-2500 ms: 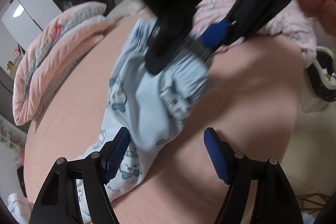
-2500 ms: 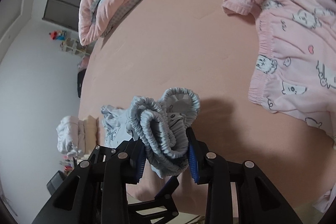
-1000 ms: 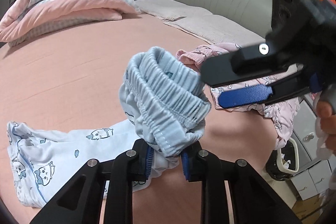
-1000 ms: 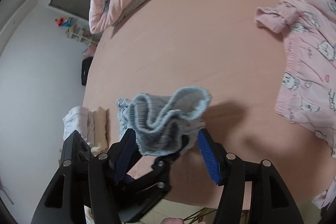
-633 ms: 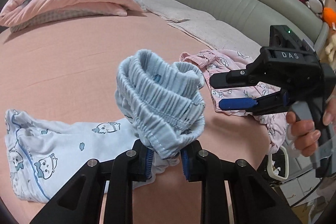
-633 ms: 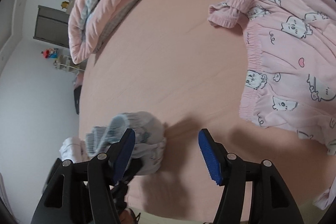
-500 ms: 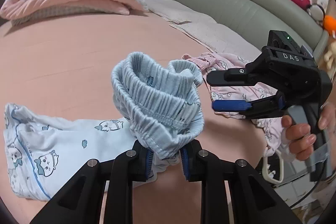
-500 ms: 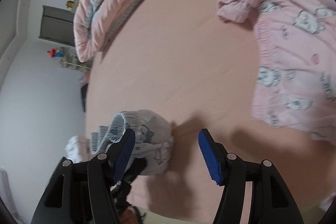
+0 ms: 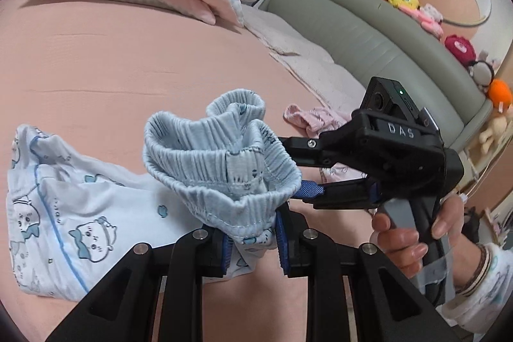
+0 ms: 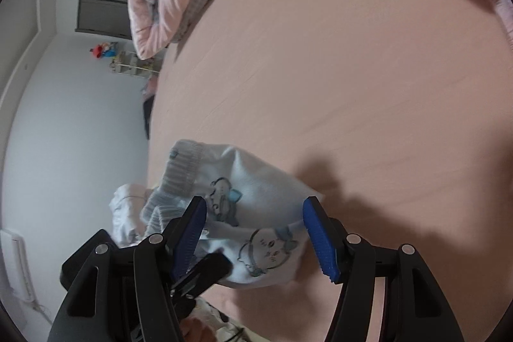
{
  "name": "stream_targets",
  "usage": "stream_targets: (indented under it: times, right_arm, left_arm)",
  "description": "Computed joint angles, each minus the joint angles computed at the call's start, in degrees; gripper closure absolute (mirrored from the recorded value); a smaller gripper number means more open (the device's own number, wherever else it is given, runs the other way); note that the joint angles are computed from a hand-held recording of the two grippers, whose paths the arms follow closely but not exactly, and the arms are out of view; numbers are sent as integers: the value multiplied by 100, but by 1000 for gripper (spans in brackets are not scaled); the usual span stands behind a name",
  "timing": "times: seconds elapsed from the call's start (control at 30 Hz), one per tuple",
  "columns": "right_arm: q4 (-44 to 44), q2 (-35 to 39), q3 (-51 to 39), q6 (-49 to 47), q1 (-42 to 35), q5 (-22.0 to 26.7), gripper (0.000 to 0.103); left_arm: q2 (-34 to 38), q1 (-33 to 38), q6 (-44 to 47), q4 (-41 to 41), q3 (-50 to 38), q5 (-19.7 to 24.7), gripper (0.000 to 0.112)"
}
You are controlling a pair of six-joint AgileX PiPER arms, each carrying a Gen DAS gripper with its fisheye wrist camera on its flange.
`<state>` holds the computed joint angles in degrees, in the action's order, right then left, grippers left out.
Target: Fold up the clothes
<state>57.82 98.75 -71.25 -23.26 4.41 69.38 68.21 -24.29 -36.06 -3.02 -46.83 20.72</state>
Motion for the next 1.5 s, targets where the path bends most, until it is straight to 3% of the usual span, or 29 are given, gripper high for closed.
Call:
stream_targets:
  times: [0.13, 0.2, 0.27, 0.53, 0.67, 0.83, 1.2, 1.33, 1.5]
  right_arm:
    - [-308, -229, -161, 202, 318, -254, 43]
    - [-560, -315, -373, 369, 559, -300, 63]
    - [-814, -325, -675, 558, 843, -307, 69]
    - [-972, -50, -1410, 933, 1455, -112, 70]
    - [-1154, 180, -1823, 1115, 1780, -65, 70]
    - [-1749, 375, -2239, 1303, 2201, -38, 69]
    - [-2576, 682, -2440, 1539, 2939, -330, 69]
    - [-2817, 835, -2409, 1689, 3131, -398, 70]
    - [-2653, 899, -2188, 1530, 3101, -495, 69]
  left_arm:
    - [-298, 51, -145, 219, 139, -26, 92]
    - [-434, 112, -82, 140, 189, -6, 92]
    - [-577, 179, -33, 80, 239, 24, 92]
    - [-1214, 757, 496, -503, 526, 177, 92]
    - [-1471, 923, 350, -276, 645, 327, 92]
    - [-1619, 1397, 1143, -1061, 963, 334, 92]
    - [-1715, 1601, 677, -407, 1339, 566, 92]
    - [-1522, 1915, 1138, -974, 1273, 1021, 92]
    - [-1569, 2950, 2119, -2173, 956, 2210, 84]
